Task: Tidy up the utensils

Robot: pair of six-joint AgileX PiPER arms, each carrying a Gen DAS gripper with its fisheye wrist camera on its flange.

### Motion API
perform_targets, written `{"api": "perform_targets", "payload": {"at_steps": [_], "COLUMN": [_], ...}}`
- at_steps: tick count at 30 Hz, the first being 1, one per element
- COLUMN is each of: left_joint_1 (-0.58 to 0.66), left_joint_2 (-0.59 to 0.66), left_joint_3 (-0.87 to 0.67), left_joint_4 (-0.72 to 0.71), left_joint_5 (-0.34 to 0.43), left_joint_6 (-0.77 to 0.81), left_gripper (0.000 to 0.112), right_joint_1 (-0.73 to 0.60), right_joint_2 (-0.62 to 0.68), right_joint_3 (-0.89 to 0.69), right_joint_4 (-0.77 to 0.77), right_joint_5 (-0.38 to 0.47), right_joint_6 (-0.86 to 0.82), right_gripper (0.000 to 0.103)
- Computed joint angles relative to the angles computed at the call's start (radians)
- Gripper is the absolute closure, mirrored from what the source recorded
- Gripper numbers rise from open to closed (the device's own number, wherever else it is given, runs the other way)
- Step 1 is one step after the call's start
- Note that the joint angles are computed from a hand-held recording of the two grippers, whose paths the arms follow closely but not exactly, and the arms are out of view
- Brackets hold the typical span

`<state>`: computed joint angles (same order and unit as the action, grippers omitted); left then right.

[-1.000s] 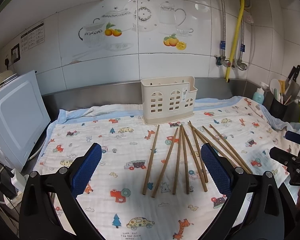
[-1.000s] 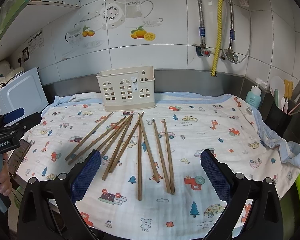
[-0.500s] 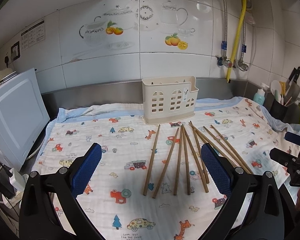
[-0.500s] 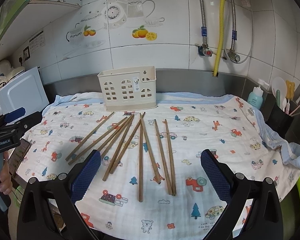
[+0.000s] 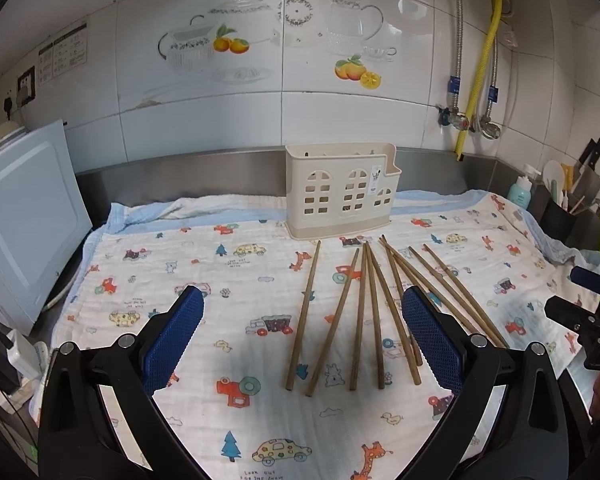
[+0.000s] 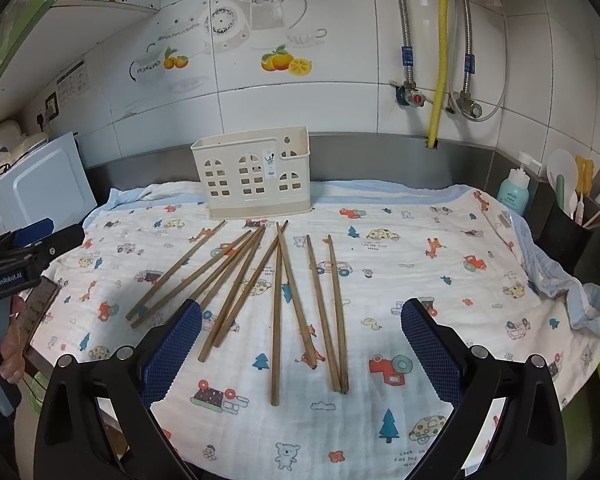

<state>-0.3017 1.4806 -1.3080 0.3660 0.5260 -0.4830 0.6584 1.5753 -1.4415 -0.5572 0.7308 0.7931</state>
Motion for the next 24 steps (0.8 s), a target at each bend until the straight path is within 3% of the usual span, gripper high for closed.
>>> {"api": "perform_targets", "payload": {"at_steps": [2, 8, 11, 13, 17, 24], "left_joint_1": [0.020, 0.045, 0.060, 0.070, 0.091, 0.123], "left_joint_2": [0.007, 0.023, 0.041, 0.056, 0.096, 0.179], "left_joint_3": [0.003, 0.036, 0.047, 0.050, 0.050, 0.025], "left_joint_4": [-0.050, -0.015, -0.033, -0.055, -0.115, -0.232], "left_joint_5": [-0.005, -0.022, -0.031, -0.032, -0.032, -0.033], "left_joint_6": [0.046, 0.013, 0.041, 0.067, 0.123, 0.230], "left_gripper": [0.015, 0.016, 0.016, 0.027, 0.035, 0.058], "right_joint_1": [-0.003, -0.040, -0.064, -0.079, -0.105, -0.137], "right_joint_2": [0.002, 0.002, 0.007, 0.010, 0.014, 0.069], "right_joint_3": [0.004, 0.043, 0.069, 0.084, 0.119, 0.128], "right_joint_4": [-0.005, 0.031, 0.066, 0.090, 0.113, 0.199], "right_joint_5": [0.002, -0.024, -0.041, -0.052, -0.079, -0.107], "right_joint_6": [-0.004, -0.042, -0.065, -0.076, -0.077, -0.142], "right_gripper": [0.007, 0.009, 0.020, 0.022, 0.030, 0.059]}}
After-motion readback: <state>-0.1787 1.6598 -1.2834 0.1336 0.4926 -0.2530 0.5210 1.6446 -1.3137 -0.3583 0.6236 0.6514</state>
